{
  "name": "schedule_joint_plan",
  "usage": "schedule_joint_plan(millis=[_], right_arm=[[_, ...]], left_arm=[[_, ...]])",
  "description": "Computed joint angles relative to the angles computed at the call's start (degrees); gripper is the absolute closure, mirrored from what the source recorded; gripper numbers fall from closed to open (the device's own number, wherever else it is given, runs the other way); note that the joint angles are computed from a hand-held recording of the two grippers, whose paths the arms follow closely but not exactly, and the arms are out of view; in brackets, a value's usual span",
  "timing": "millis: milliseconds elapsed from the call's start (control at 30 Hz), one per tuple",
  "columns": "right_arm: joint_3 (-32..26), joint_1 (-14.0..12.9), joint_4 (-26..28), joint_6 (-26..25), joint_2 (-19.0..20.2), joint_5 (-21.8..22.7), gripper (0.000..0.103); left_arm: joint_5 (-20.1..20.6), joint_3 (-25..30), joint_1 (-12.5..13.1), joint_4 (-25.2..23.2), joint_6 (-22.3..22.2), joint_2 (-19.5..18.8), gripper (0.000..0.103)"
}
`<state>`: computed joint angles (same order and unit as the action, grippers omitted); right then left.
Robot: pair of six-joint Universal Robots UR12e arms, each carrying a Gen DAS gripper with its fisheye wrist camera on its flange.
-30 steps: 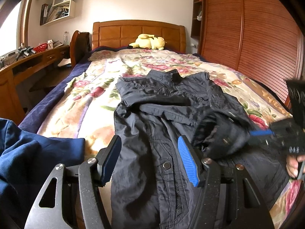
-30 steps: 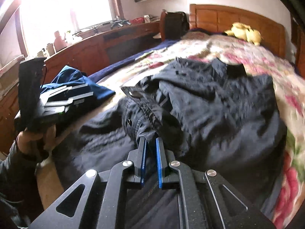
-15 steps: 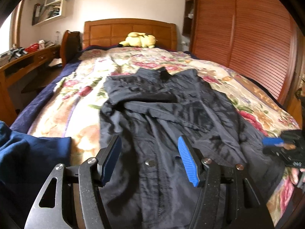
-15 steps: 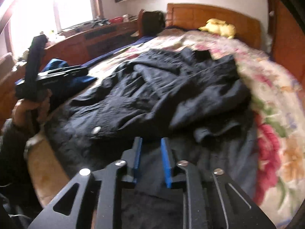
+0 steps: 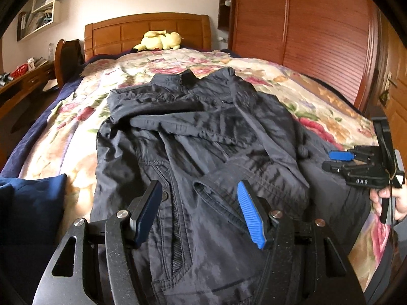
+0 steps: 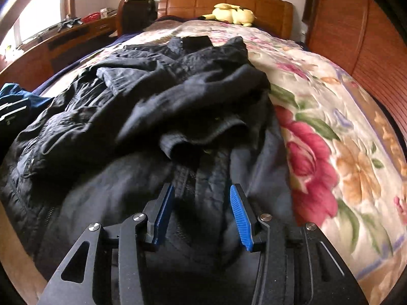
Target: Fold large clothes
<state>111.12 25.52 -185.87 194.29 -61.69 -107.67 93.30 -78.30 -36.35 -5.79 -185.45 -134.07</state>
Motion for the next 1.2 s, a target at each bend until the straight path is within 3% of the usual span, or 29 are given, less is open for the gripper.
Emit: schedule_joint_plan(millis=[267, 400, 600, 733, 833, 1000, 1200], right_arm=[[0.2, -0.2, -1.8, 1.3, 0.7, 1.2, 0.056], [0.3, -0.4, -3.2, 1.1, 1.3, 1.1, 0.056], [0.7, -1.0, -4.6, 0.7, 1.6, 2.0, 0.056], [0.8, -1.0, -4.6, 0.9, 1.6, 2.3, 0.056], [0.8, -1.0, -4.6, 0.9, 1.5, 2.4, 0.056], [0.8, -1.1, -4.7, 0.9, 1.6, 2.8, 0.056], [0.7, -1.1, -4.7, 0.9, 1.6, 2.8, 0.056]], left_arm=[[-2.0, -0.7, -0.7, -2.0, -1.5, 0.2, 0.04], [-2.1, 1.7, -1.1, -6.1, -1.4, -0.9, 0.04], [-7.9, 5.2, -0.5, -13.1, -3.4, -2.2, 0.04], [-13.3, 5.7, 0.0, -13.4, -4.5, -2.5, 0.044], [-13.0, 5.4, -0.4, -12.5, -3.2, -2.3, 0.058], [-14.5, 3.8, -0.8, -8.2, -0.5, -1.3, 0.095], [-10.2, 1.5, -1.9, -0.4, 1.9, 1.0, 0.098]])
